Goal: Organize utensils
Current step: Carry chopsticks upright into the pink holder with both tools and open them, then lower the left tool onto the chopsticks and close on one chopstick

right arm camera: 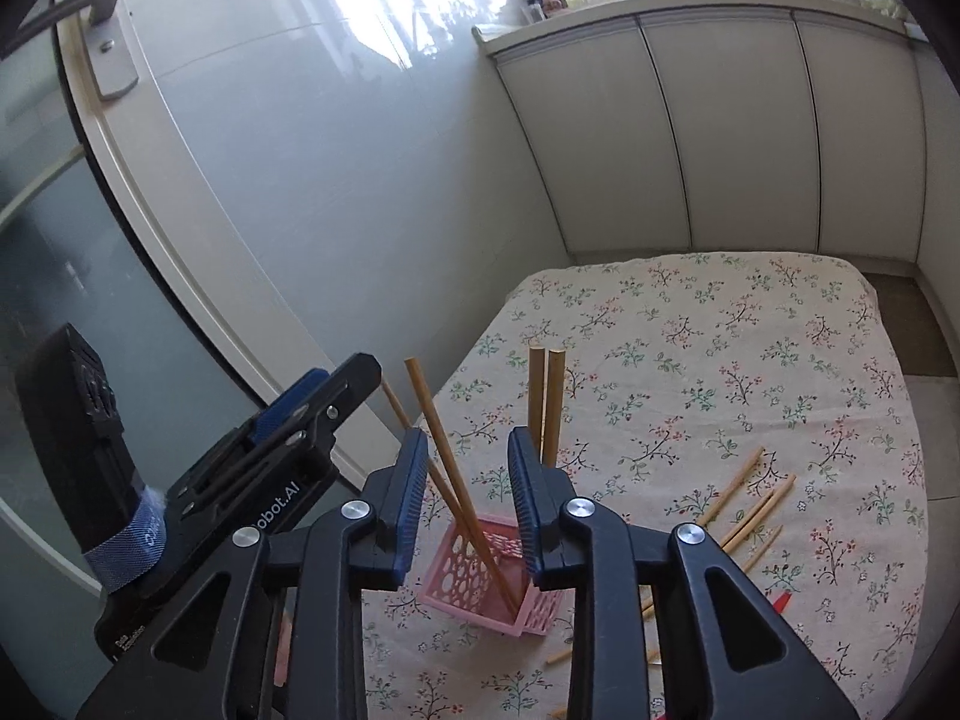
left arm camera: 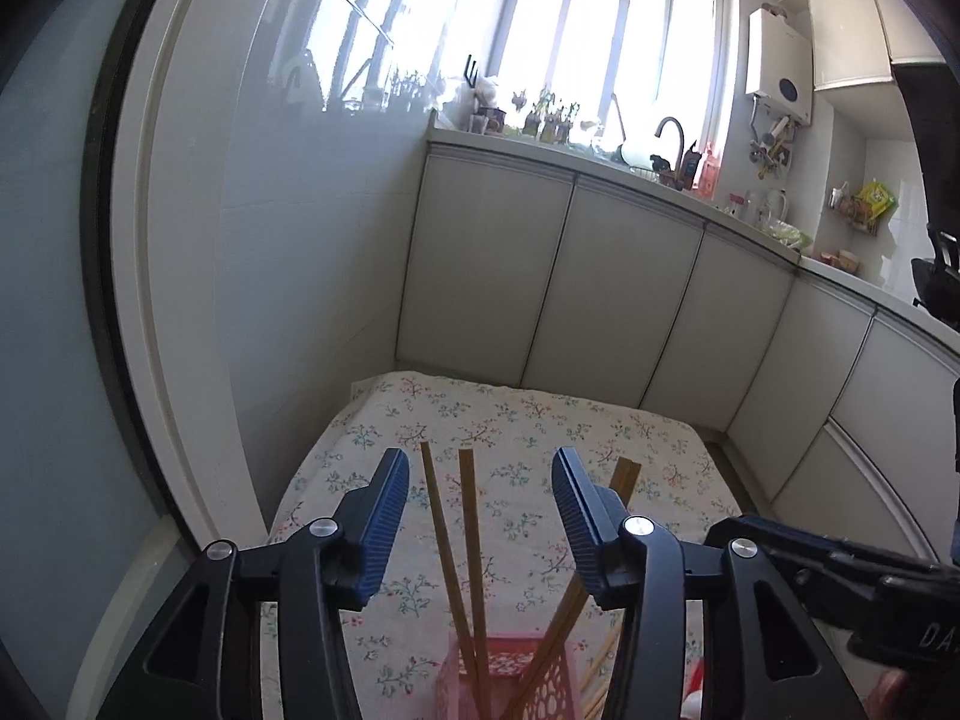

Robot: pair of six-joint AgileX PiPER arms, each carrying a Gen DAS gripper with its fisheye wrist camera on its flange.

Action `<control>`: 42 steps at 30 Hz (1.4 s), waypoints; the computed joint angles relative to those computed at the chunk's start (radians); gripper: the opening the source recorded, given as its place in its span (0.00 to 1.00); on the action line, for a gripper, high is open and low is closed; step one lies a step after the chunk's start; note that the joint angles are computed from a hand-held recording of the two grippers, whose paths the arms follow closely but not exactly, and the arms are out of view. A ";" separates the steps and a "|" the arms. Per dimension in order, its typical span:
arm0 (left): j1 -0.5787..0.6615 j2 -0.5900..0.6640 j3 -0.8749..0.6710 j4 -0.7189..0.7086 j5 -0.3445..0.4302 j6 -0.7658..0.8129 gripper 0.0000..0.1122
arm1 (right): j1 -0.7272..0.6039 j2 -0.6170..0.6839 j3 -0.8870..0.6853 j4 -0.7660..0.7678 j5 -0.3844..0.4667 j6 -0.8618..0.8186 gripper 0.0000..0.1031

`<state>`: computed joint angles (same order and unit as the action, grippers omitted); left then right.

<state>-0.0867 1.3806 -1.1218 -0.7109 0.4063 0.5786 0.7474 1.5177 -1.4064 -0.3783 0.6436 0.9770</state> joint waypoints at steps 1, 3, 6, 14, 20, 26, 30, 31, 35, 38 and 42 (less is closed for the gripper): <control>-0.002 -0.018 0.008 0.023 0.013 -0.013 0.53 | 0.001 -0.025 0.013 -0.009 0.014 0.009 0.36; -0.016 -0.045 0.014 0.099 0.045 -0.061 0.62 | 0.001 -0.079 0.047 -0.023 0.048 0.029 0.43; -0.052 -0.080 0.025 0.213 0.097 -0.143 0.66 | -0.021 -0.164 0.112 -0.010 0.097 0.053 0.50; -0.200 -0.133 0.026 0.457 0.235 -0.400 0.76 | -0.143 -0.350 0.256 0.101 0.263 0.059 0.57; -0.410 -0.095 -0.002 0.682 0.315 -0.611 0.77 | -0.286 -0.419 0.345 0.244 0.340 -0.046 0.59; -0.584 0.012 -0.062 0.817 0.376 -0.741 0.77 | -0.457 -0.475 0.428 0.380 0.375 -0.187 0.59; -0.626 0.145 -0.173 0.801 0.436 -0.747 0.76 | -0.584 -0.489 0.469 0.449 0.398 -0.271 0.59; -0.633 0.191 -0.217 0.794 0.459 -0.746 0.76 | -0.621 -0.491 0.482 0.476 0.398 -0.299 0.59; -0.648 0.377 -0.399 0.831 0.526 -0.782 0.65 | -0.763 -0.479 0.532 0.604 0.391 -0.416 0.59; -0.644 0.532 -0.564 0.868 0.610 -0.812 0.43 | -0.799 -0.453 0.544 0.623 0.389 -0.453 0.59; -0.622 0.682 -0.735 0.852 0.668 -0.809 0.33 | -0.802 -0.408 0.531 0.620 0.381 -0.487 0.59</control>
<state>-0.7087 2.0627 -1.8564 0.1416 1.0738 -0.2307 -0.0545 1.1102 -0.8756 0.2420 1.0250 0.4899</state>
